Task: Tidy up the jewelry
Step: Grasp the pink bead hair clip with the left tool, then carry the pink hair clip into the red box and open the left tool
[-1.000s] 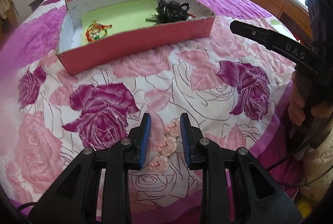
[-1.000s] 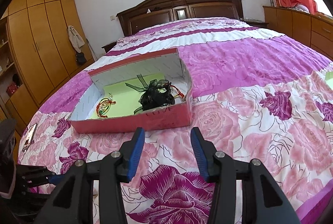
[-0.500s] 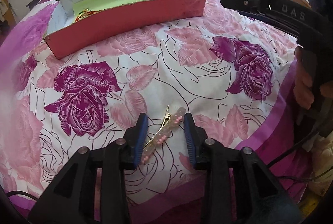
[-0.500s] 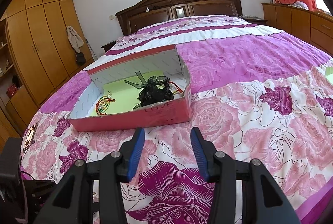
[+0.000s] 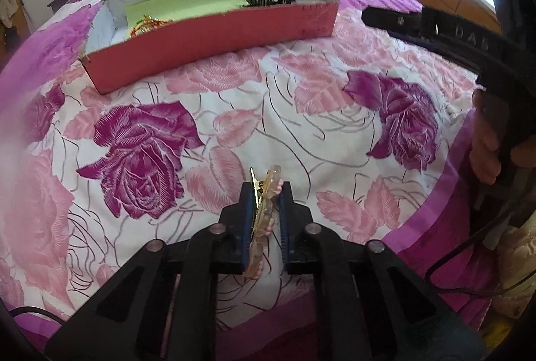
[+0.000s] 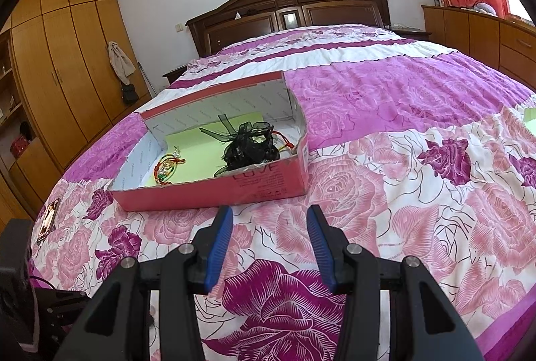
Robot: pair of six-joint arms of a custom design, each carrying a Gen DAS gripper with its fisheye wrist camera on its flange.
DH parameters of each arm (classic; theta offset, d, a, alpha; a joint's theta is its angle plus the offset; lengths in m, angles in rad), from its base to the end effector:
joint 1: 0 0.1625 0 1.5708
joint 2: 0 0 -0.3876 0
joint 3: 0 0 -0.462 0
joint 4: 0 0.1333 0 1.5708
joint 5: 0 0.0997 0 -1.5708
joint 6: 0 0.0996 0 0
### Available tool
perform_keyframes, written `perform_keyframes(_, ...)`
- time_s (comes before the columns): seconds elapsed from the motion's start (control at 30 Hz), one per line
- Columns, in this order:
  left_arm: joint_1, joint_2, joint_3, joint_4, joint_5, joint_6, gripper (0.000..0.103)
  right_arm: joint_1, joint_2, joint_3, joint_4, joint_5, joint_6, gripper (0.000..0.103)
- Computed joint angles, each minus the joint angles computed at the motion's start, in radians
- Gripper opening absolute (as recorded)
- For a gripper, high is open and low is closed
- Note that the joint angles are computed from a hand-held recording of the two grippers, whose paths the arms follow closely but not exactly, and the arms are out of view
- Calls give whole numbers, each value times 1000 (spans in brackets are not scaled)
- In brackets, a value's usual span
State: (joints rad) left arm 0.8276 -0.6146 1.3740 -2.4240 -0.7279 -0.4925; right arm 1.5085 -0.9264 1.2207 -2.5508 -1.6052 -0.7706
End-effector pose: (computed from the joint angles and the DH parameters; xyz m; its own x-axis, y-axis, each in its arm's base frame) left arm -0.3595 -0.6980 0.0113 -0.7919 0.0047 -0.6107 0.3396 0.8345 -0.4340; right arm 0.0789 -0.8217 0.3244 -0.7483 -0.4778 0.4602 -0.6593 0.6127 -0.4358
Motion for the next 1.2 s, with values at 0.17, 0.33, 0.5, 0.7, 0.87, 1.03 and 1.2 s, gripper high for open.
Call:
perform_keyframes(0.17, -5, -13, 15, -63, 46, 8, 6, 1, 1, -1, 2, 1, -2, 49)
perform_keyframes(0.33, -1, -24, 17, -152, 96, 32, 6, 9, 6, -9, 6, 4, -12, 49)
perform_keyframes(0.5, 8, -6, -25, -234, 144, 95, 6, 20, 15, -20, 5, 10, -29, 49)
perform_keyframes(0.7, 25, 39, -94, -365, 192, 208, 6, 33, 34, -39, 3, 12, -40, 49)
perform_keyframes(0.87, 39, 87, -164, -473, 218, 313, 6, 42, 50, -56, -1, 19, -50, 49)
perform_keyframes(1.03, 54, 143, -238, -563, 241, 407, 6, 49, 77, -83, -3, 21, -58, 49)
perform_keyframes(1.2, 71, 188, -303, -621, 246, 468, 6, 54, 104, -109, -6, 29, -67, 49)
